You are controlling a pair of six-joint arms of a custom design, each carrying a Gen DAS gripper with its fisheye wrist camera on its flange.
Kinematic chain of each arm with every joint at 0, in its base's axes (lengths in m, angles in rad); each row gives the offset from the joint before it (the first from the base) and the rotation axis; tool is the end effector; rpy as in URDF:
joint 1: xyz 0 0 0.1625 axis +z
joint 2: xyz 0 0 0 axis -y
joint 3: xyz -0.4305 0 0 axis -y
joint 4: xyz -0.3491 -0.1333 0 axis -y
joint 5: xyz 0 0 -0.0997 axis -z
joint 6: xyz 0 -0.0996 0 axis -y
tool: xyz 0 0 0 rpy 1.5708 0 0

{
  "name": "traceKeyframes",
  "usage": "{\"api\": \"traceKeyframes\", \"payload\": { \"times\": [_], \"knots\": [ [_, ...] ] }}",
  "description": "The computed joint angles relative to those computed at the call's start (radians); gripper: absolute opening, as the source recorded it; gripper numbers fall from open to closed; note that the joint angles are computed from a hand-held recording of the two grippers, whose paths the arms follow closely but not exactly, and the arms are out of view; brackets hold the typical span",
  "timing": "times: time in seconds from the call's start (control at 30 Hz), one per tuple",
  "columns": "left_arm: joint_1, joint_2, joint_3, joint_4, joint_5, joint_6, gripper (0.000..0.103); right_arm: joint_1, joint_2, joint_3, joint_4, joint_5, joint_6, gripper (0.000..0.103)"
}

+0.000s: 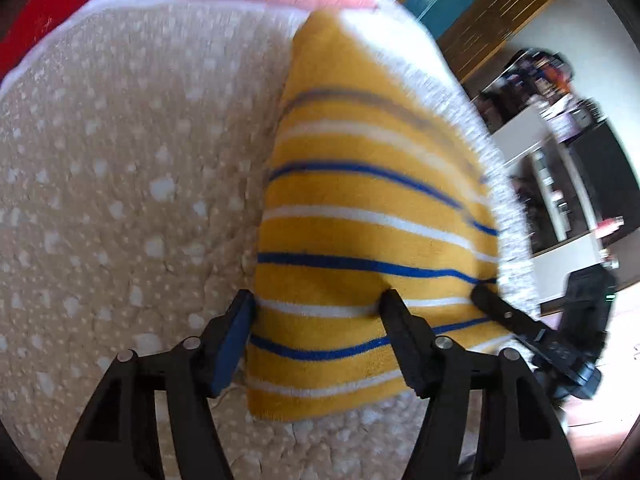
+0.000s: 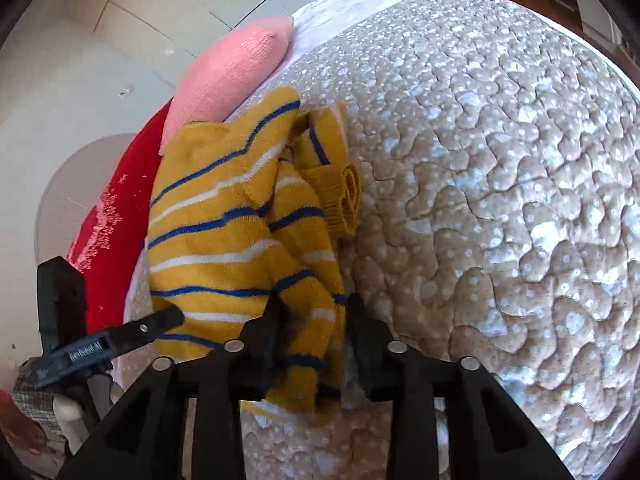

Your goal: Fold small clothes

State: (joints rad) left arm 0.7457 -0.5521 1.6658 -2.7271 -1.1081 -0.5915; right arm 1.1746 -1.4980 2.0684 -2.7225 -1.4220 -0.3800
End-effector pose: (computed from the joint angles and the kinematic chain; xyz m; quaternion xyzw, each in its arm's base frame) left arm -0.3378 -0.5540 -0.0098 0.1086 0.9671 -0.1649 0.1606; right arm -0.0419 -0.4839 0.3758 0.0136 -0.9555 0.2915 0.0422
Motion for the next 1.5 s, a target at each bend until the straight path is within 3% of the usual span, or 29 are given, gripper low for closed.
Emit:
{"api": "traceKeyframes", "payload": {
  "times": [0.07, 0.13, 0.17, 0.2, 0.37, 0.4, 0.5, 0.53, 0.57, 0.6, 0.67, 0.83, 0.93, 1.0, 1.1, 1.23, 1.33, 1.5],
  "knots": [
    [-0.015, -0.041, 0.057, -0.103, 0.047, 0.054, 0.064, -0.039, -0.053, 0.008, 0.016, 0.073, -0.019, 0.049],
    [-0.007, -0.062, 0.079, -0.150, 0.074, 0.080, 0.072, -0.065, -0.084, 0.003, 0.012, 0.141, -0.026, 0.067],
    [0.003, -0.066, 0.081, -0.161, 0.075, 0.084, 0.075, -0.064, -0.085, -0.004, -0.004, 0.145, -0.021, 0.081],
    [0.018, -0.067, 0.079, -0.169, 0.076, 0.079, 0.079, -0.057, -0.077, -0.010, -0.023, 0.139, -0.014, 0.086],
    [0.104, -0.014, 0.006, -0.139, -0.097, 0.114, 0.084, 0.000, 0.062, -0.140, 0.034, 0.039, 0.037, 0.086],
    [0.117, 0.007, -0.015, -0.139, -0.139, 0.139, 0.089, 0.007, 0.092, -0.162, 0.041, 0.029, 0.059, 0.087],
    [0.149, 0.051, -0.064, -0.148, -0.243, 0.147, 0.091, 0.023, 0.141, -0.179, -0.001, 0.044, 0.085, 0.088],
    [0.155, 0.054, -0.070, -0.148, -0.260, 0.134, 0.084, 0.030, 0.154, -0.196, 0.030, 0.058, 0.090, 0.082],
    [0.163, 0.049, -0.065, -0.170, -0.298, 0.129, 0.070, 0.036, 0.163, -0.208, 0.060, 0.075, 0.105, 0.068],
    [0.164, 0.040, -0.064, -0.165, -0.313, 0.119, 0.057, 0.049, 0.176, -0.211, 0.067, 0.082, 0.133, 0.064],
    [0.143, 0.003, -0.046, -0.167, -0.274, 0.127, 0.051, 0.071, 0.173, -0.207, 0.053, 0.090, 0.137, 0.052],
    [0.067, -0.051, -0.042, -0.124, -0.102, 0.188, 0.049, 0.100, 0.144, -0.182, 0.025, 0.164, 0.103, 0.048],
    [0.042, -0.033, -0.069, -0.046, 0.026, 0.180, 0.053, 0.122, 0.168, -0.174, -0.022, 0.088, 0.112, 0.052],
    [0.049, -0.015, -0.080, 0.020, 0.045, 0.142, 0.053, 0.136, 0.192, -0.170, -0.050, -0.016, 0.144, 0.058],
    [0.060, -0.005, -0.041, 0.010, 0.042, 0.117, 0.055, 0.125, 0.167, -0.136, -0.090, -0.025, 0.156, 0.060],
    [0.042, -0.045, 0.056, -0.089, 0.059, 0.069, 0.060, 0.193, 0.102, -0.082, -0.237, -0.090, 0.126, 0.060],
    [0.001, -0.096, 0.154, -0.170, 0.104, 0.047, 0.060, 0.237, 0.086, -0.082, -0.240, -0.053, 0.093, 0.060],
    [-0.049, -0.148, 0.267, -0.251, 0.167, 0.008, 0.062, 0.258, 0.169, -0.156, -0.037, 0.067, 0.076, 0.062]
  ]
}}
